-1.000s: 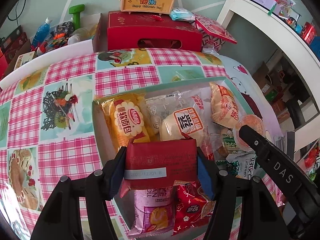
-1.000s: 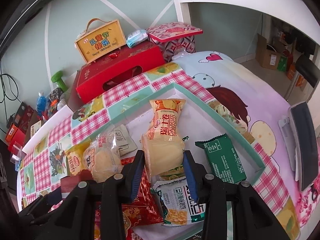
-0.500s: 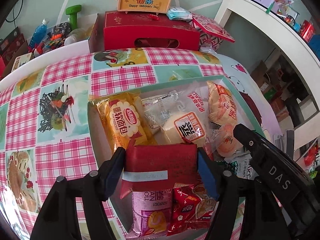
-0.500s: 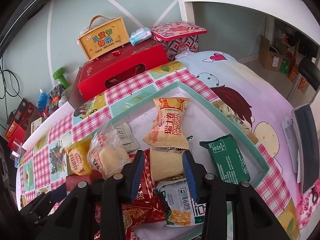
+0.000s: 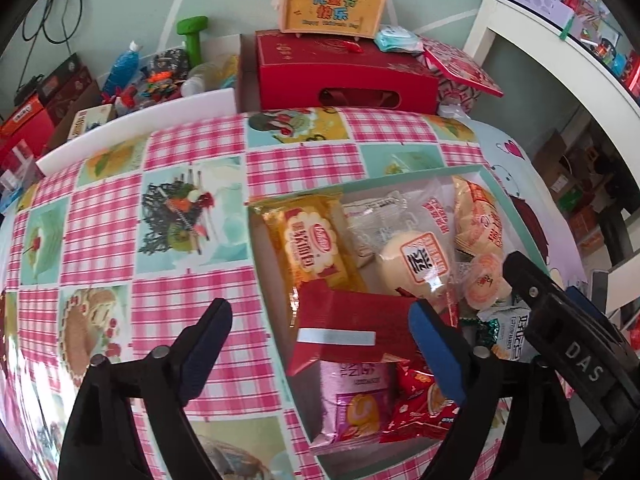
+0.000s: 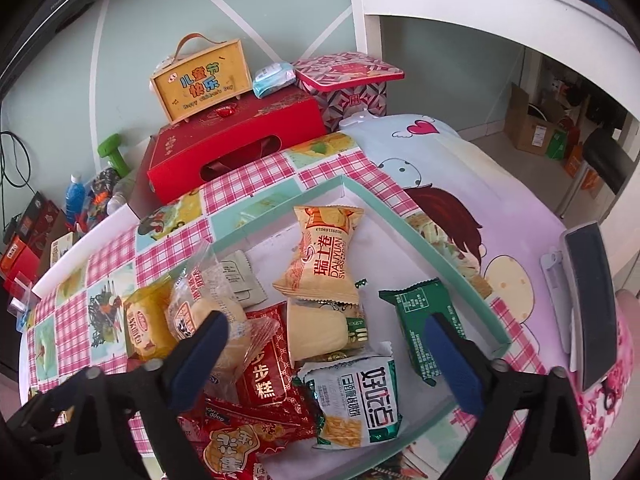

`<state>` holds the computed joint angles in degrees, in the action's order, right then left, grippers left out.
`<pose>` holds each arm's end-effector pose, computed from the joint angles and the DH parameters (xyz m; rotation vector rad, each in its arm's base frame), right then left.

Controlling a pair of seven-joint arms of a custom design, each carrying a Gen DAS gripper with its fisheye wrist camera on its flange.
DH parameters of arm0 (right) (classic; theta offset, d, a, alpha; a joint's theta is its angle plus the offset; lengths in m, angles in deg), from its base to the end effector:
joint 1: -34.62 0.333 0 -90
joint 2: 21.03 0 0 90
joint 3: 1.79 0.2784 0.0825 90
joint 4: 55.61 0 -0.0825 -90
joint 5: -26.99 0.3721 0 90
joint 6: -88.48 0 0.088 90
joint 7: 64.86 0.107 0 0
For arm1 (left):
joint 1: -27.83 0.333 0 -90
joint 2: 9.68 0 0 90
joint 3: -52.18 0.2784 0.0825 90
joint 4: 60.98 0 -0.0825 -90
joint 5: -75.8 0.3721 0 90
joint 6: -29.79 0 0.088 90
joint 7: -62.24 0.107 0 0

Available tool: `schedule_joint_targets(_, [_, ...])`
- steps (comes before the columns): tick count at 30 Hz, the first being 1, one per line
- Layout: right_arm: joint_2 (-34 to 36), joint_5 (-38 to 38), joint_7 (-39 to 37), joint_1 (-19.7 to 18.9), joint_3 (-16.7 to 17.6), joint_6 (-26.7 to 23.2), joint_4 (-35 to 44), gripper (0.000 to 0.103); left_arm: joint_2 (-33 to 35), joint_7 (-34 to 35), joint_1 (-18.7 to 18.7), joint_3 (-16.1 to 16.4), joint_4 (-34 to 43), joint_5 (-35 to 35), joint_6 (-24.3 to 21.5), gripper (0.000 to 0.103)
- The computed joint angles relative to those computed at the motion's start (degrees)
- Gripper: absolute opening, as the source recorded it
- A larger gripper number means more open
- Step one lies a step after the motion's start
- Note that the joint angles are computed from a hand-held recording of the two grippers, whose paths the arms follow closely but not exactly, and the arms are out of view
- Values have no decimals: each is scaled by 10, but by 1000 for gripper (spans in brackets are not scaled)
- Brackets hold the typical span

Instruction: Organize snacks

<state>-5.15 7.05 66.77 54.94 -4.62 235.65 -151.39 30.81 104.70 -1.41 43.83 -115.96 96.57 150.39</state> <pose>0.6318 0.2082 0.4808 -1.6430 1.9722 -0.5838 0.6249 -0.4093 0.4830 -2.0883 1.8609 -0.6098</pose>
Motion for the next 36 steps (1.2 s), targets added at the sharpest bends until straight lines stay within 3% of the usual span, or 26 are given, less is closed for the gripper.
schedule_joint_targets(5, [-15, -17, 1, 6, 0, -8, -11, 103, -52, -43, 8, 4, -75, 8, 14, 93])
schedule_joint_targets(11, [-43, -41, -7, 10, 14, -8, -43, 103, -98, -91, 7, 11, -134, 60, -35, 93])
schedule_joint_targets(25, [-111, -68, -32, 20, 58, 49, -164, 103, -274, -203, 69, -36, -402, 60, 18, 93])
schedule_joint_targets(36, [-157, -72, -24, 7, 81, 53, -234, 103, -328, -241, 71, -64, -489, 66, 21, 93])
